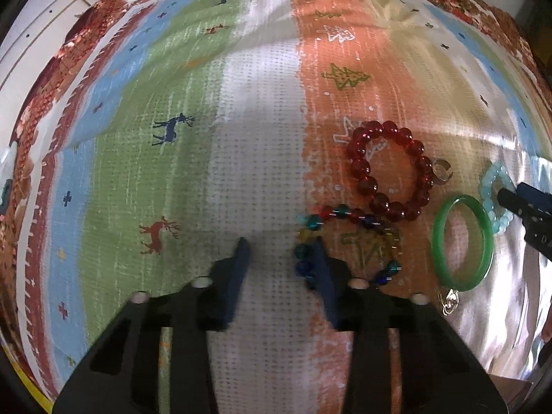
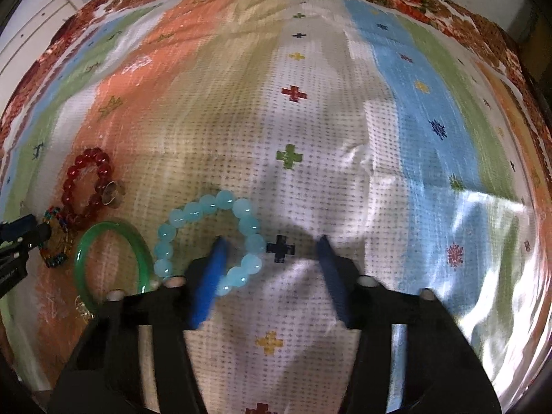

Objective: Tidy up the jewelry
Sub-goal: 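Grasp the light blue bead bracelet with right gripper while left grasps multicolour bead bracelet, then lift both held bracelets and carry them over the silver tin box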

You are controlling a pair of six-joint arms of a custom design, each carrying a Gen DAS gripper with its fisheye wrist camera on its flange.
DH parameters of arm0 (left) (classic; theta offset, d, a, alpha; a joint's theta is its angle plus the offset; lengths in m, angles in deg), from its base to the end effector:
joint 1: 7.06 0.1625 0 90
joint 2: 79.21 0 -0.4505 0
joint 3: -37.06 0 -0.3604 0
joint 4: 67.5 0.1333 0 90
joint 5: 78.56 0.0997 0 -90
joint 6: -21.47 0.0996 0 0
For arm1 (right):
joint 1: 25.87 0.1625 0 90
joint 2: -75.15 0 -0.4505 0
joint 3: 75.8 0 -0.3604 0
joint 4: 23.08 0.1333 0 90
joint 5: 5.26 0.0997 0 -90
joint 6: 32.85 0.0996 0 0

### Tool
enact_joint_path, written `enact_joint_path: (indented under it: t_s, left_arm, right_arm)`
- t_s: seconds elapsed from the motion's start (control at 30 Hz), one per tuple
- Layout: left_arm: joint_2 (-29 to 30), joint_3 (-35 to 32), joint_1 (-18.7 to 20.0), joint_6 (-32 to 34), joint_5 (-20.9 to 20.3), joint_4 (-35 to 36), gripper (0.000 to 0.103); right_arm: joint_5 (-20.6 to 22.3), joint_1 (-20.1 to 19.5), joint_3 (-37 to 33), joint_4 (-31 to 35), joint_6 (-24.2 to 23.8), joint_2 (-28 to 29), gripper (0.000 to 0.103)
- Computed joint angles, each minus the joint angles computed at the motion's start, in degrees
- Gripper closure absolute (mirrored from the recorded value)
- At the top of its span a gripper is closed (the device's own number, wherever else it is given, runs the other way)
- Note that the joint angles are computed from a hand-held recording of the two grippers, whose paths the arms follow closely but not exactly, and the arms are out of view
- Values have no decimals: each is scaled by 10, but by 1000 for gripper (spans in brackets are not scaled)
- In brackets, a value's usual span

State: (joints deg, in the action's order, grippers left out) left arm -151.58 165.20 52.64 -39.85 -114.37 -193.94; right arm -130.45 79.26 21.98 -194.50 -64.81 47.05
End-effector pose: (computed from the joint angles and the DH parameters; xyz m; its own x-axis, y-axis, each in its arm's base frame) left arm -0.0240 -0.4654 0.2059 -0.5951 -0.4619 -0.6577 -0.0959 0.8533 -0.5125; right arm 0.2395 -0.5948 -0.0227 -0.5600 -0.5852 0.5864 -0.6506 0.7489 0.1260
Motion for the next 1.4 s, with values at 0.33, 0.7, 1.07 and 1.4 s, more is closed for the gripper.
enact_joint_path:
  t_s: [0.33, 0.7, 1.07, 1.4]
  left_arm:
    - [-10, 6, -1, 8, -9, -13, 94]
    - [-43, 33, -28, 18, -9, -60, 94]
    - [-45, 45, -77, 2, -2, -66, 94]
    - [-46, 56, -112, 15, -6, -99, 94]
  right_arm:
    - [26, -4, 14, 14, -14, -15, 91]
    - [58, 5, 64, -9, -17, -65, 91]
    - [63, 11, 99, -46, -21, -90, 91]
    - [69, 25, 132, -98, -58, -108, 91]
